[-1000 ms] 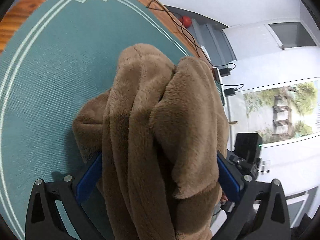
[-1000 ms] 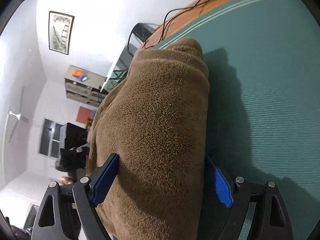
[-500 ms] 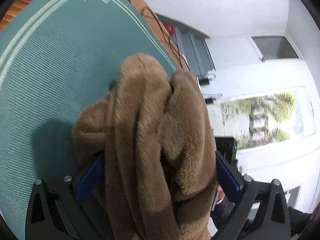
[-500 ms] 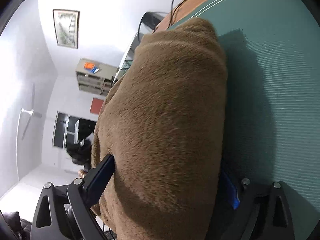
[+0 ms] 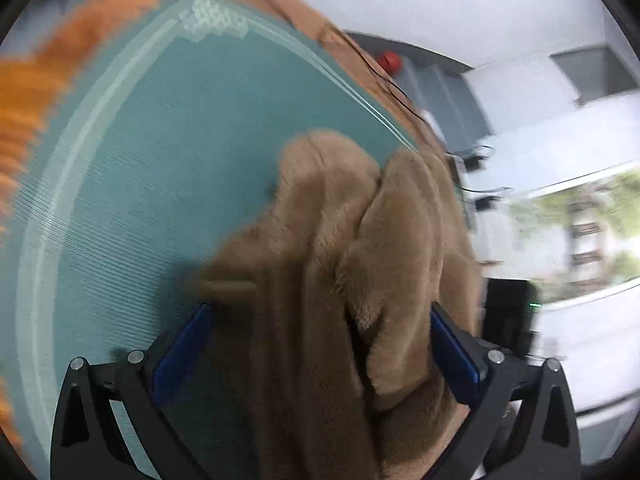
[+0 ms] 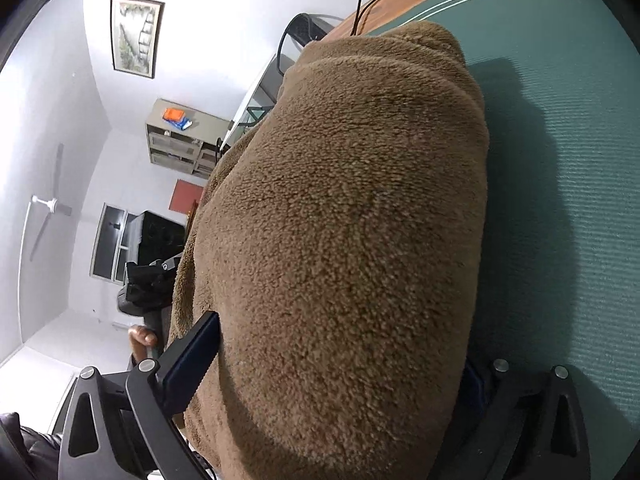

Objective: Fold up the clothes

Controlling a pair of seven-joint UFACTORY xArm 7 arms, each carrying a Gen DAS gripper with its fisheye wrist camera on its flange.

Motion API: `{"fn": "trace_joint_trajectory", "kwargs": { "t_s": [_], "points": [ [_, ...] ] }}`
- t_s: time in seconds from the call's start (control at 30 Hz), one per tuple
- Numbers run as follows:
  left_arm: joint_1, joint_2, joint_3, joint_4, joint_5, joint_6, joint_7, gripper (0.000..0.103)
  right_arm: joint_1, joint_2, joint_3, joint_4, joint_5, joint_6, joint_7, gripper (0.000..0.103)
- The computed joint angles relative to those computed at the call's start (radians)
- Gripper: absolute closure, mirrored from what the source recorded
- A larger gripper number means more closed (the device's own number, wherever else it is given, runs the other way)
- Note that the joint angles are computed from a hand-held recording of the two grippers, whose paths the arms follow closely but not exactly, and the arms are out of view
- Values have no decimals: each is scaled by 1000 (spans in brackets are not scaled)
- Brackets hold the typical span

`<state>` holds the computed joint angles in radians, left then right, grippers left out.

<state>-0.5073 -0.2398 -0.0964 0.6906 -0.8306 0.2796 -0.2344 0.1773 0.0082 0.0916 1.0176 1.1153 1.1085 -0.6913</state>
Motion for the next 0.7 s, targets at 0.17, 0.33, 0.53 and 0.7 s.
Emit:
{"fn": "trace_joint_trajectory", "kwargs": {
  "t_s": [0.17, 0.33, 0.53, 0.7],
  "points": [
    [-86, 39, 87, 21, -347, 67, 253, 0, 1, -7, 0, -8, 6, -8, -4, 1],
    [-36, 64, 10, 44, -431, 61, 304, 0, 21, -14, 16, -10, 11, -37, -4, 1],
    [-27, 134, -85, 137, -594, 85, 444, 10, 54, -101, 16, -71, -21, -102, 33, 49],
    [-38, 147, -141, 211, -529, 55, 379, 26, 58, -284, -35, -179, -79, -132, 42, 52]
  ]
}}
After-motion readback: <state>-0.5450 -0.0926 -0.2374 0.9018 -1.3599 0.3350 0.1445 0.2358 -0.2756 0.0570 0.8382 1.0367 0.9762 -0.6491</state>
